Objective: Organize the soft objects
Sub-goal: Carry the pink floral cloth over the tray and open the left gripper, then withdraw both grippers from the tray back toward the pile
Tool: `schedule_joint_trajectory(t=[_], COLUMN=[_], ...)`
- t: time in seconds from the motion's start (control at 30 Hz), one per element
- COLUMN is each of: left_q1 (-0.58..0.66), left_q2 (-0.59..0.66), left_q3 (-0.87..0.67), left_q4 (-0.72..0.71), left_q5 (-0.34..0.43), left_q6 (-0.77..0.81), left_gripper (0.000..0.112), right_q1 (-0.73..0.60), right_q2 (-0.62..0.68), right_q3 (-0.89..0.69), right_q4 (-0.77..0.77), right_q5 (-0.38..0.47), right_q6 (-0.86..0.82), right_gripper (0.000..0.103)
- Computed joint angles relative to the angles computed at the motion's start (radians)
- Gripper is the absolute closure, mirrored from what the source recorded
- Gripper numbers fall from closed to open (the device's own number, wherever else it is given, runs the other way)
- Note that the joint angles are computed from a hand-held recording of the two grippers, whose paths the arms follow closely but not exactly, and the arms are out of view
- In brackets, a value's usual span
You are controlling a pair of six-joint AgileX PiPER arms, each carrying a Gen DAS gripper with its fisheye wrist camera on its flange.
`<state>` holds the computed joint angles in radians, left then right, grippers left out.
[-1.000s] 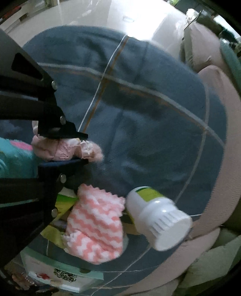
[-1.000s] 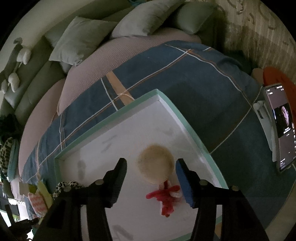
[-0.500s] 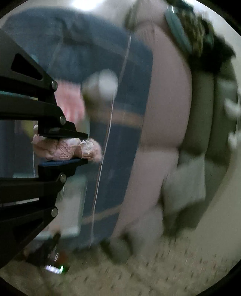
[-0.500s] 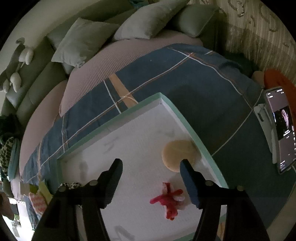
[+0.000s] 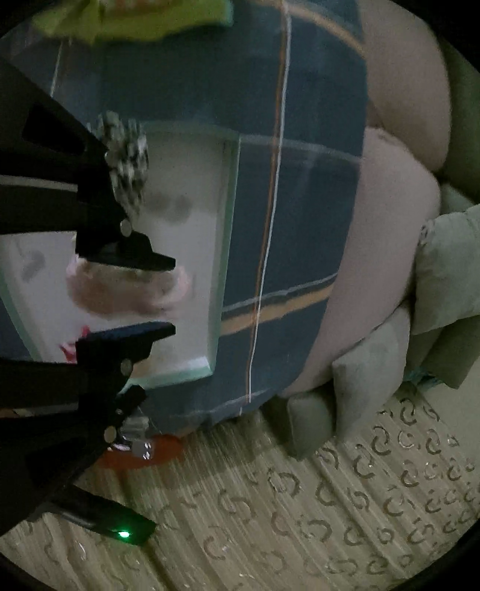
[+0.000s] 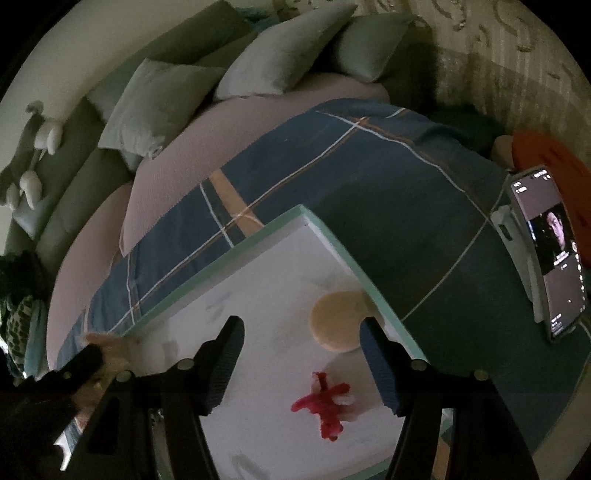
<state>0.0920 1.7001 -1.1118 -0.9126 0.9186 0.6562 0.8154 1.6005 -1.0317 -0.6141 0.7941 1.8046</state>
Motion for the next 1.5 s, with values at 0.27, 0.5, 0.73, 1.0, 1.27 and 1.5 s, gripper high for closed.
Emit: schedule_joint_trajectory(t=[0.27, 0.5, 0.73, 1.0, 1.27, 1.5], left_q1=[-0.056, -0.045, 0.058, 0.170, 0.304, 0.461], left_q2=[0.001, -0.182, -0.274, -0.313, -0.323, -0.317], left_q3=[0.037, 0.131, 0.190, 0.227, 0.220, 0.183], left_q4=[-0.016, 0.292, 0.342, 0.361, 0.355, 0.306], left_q5=[-0.080, -0.314, -0.323, -0.320, -0.332, -0.275], left_q6=[-0.029, -0.243, -0.245, -0.237, -0.192, -0.104], left_gripper=[0.058, 0.039, 0.039, 0.021, 0.014, 0.013], right_q1=[0.001, 0.020, 0.060, 0.115, 0.144, 0.158], right_q2=[-0.017, 0.022, 0.044, 0.063, 0.081, 0.109], right_q3=[0.016, -0.047, -0.095, -0.160, -0.201, -0.239], right_q4=[-0.002, 0.013, -0.029, -0.093, -0.119, -0.130], right_q5=[0.009, 0.029, 0.081, 0.159, 0.202, 0.229], right_q6=[0.023, -0.044, -0.037, -0.021, -0.021, -0.037], right_gripper=[0.034, 0.034, 0.034, 0.034, 0.028, 0.019])
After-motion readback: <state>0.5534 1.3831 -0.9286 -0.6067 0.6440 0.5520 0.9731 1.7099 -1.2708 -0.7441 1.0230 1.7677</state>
